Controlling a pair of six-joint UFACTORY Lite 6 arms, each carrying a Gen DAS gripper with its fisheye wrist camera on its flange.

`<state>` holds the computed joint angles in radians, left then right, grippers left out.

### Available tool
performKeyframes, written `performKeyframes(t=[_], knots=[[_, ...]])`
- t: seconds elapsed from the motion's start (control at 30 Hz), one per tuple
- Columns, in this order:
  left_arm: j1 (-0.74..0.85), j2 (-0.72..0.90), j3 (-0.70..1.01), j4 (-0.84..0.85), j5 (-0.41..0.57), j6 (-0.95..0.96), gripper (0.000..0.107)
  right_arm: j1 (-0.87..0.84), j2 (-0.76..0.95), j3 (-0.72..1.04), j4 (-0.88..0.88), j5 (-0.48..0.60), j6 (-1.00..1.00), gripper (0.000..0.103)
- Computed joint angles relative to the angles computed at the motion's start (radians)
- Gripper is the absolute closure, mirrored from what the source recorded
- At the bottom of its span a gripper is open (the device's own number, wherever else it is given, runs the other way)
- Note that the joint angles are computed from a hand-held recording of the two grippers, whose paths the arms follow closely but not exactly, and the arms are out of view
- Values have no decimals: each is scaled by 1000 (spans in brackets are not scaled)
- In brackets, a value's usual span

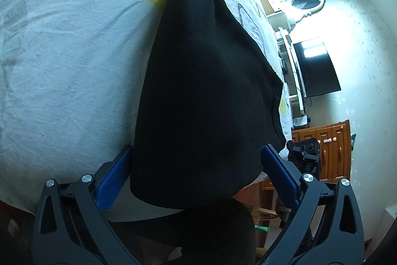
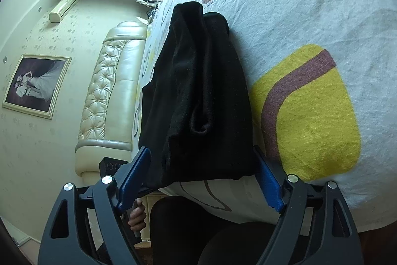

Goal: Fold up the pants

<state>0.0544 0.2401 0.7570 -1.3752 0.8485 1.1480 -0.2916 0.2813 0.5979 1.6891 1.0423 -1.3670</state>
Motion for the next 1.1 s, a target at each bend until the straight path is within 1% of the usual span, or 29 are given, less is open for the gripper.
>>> performKeyframes(t=[0.1, 0.27, 0.4, 0.47, 0.53, 0.6, 0.73, 0.8, 0.9, 0.97, 1.1], knots=[[-30, -26, -15, -9, -58, 32, 7, 10, -3, -7, 17, -2, -22, 21], [-88, -65, -36, -17, -150, 75, 7, 49, -34, -19, 46, -33, -32, 21], [-101, -83, -54, -55, -174, 123, 7, 81, -55, -16, 49, -67, -28, 22], [-100, -88, -57, -58, -171, 128, 7, 101, -69, -15, 54, -97, -16, 26], [-97, -85, -59, -62, -168, 135, 8, 140, -95, -9, 53, -155, 7, 40], [-115, -88, -49, -26, -212, 95, 22, 158, -106, -7, 44, -199, 13, 45], [-152, -111, -44, 42, -276, 25, 33, 171, -106, -4, 58, -216, 7, 48], [-147, -125, -47, 69, -288, 1, 40, 191, -110, 1, 67, -239, 8, 48], [-137, -146, -53, 93, -294, -32, 48, 192, -102, 14, 62, -236, 16, 49], [-120, -158, -61, 97, -287, -34, 51, 211, -97, 26, 68, -252, 18, 49], [-82, -176, -72, 106, -274, -33, 55, 248, -78, 55, 79, -261, 26, 49]])
